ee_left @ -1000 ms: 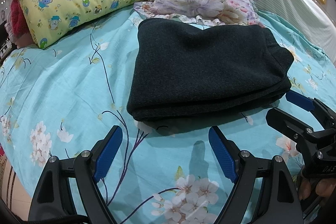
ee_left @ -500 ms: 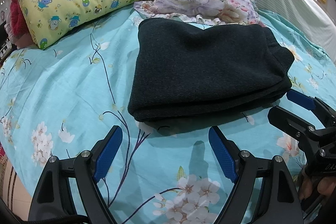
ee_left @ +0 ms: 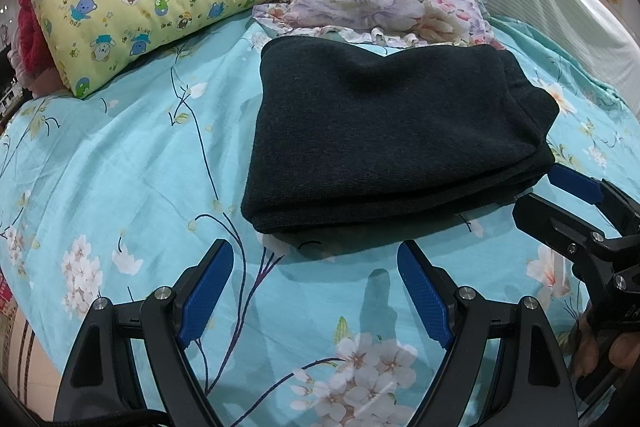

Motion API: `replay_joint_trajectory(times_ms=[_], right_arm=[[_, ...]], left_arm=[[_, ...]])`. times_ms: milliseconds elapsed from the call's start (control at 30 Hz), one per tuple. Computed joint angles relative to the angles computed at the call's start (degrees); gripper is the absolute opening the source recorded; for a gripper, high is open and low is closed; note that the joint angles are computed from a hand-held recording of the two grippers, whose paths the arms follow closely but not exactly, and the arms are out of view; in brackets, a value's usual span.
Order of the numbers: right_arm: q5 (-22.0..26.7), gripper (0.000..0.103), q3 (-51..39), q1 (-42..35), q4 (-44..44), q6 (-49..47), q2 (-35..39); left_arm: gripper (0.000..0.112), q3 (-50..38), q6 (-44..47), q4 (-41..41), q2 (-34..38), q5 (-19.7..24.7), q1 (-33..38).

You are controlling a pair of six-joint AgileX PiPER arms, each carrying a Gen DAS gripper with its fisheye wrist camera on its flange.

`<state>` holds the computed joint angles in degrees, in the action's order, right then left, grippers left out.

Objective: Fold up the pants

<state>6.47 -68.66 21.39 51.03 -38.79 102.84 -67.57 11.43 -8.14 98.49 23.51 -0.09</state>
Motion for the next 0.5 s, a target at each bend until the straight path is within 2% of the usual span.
replay_joint_trajectory(times_ms=[233,400,500], right_arm=[[0.0,0.102,0.1,-0.2,0.8,-0.9,-0.3],[-0.4,0.102,0.1,-0.5,-1.5,1.5,-1.0],[-0.5,0.102,0.4,-1.0,2.7,-2.3,-1.8]], left_arm=[[0.086,-0.6,-0.5,0.3,0.1,0.8,0.1],[0.086,-0.4,3.7,-5.0,-1.2,0.0,1.1],[0.086,-1.7,5.6,-7.4,-1.3,0.9,1.6]])
